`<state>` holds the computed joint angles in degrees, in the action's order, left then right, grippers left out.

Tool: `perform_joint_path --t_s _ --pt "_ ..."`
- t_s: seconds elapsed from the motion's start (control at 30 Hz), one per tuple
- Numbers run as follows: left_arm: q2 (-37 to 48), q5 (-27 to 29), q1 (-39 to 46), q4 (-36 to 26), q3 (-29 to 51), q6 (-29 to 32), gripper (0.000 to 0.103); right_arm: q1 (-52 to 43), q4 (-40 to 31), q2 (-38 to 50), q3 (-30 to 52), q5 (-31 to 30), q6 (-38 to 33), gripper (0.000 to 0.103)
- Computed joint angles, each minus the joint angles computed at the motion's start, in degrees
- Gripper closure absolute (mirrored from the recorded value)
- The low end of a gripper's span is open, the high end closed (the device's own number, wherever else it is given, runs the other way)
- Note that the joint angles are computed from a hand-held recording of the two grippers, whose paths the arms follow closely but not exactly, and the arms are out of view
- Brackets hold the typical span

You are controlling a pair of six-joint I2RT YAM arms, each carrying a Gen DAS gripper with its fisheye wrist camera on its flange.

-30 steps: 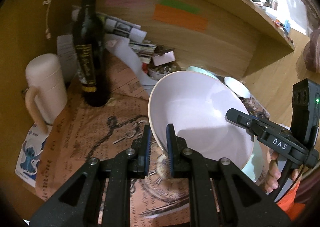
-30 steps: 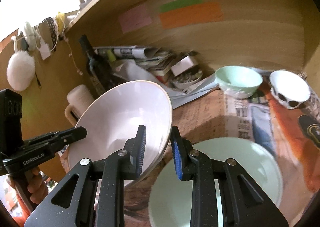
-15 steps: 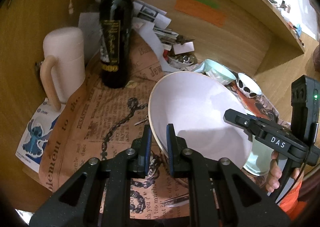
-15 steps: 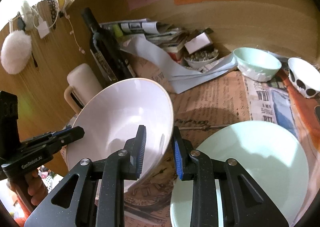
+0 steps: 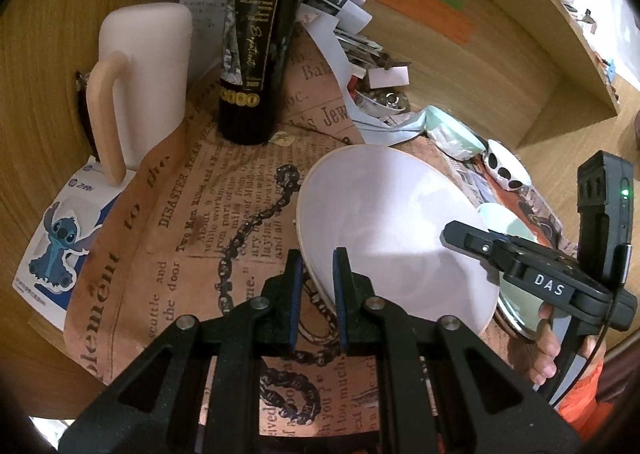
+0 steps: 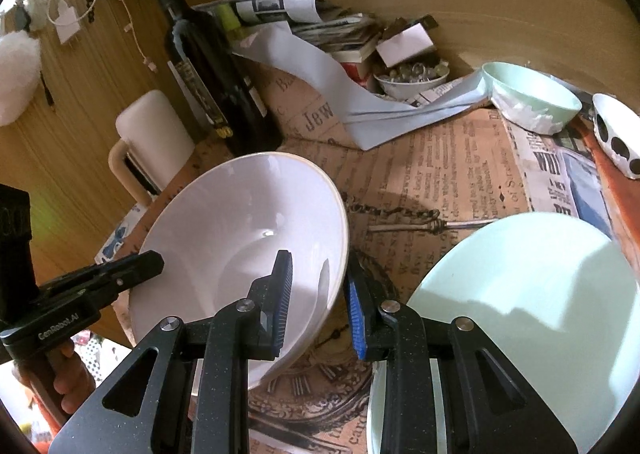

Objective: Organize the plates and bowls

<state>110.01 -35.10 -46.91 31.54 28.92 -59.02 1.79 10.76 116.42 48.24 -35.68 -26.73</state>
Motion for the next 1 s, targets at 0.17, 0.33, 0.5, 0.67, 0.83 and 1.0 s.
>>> perform_joint_path --t_s 0.17,0.33,0.5,0.67,0.83,1.0 --pt "0.6 0.0 -0.2 1.7 -0.4 0.9 0.090 0.1 0.2 -0.4 -0.4 0.9 0.1 0.079" --pt "1.1 0.6 0.4 3.6 -0.7 1.7 0.090 -0.4 0.5 -0.8 -1.4 1.0 -0.2 0.079" --pt "1.4 0.5 0.5 3.5 -0.1 2.8 0.089 -0.7 -0.3 -0.3 -1.0 1.1 -0.6 0.078" --pt "1.7 0.6 0.9 2.2 0.7 3.6 0.088 -1.5 -0.9 -0.6 -1.1 -0.2 -1.3 0.078" --pt "0.8 -1.0 0.6 -1.5 2.0 3.7 0.070 -3.1 0.3 -3.7 -3.0 -1.8 -2.3 0.073" --pt "-1.3 -7.8 -2.3 -10.3 5.1 2.7 0.060 -6.4 0.1 -6.3 -3.4 -4.4 -3.2 0.066"
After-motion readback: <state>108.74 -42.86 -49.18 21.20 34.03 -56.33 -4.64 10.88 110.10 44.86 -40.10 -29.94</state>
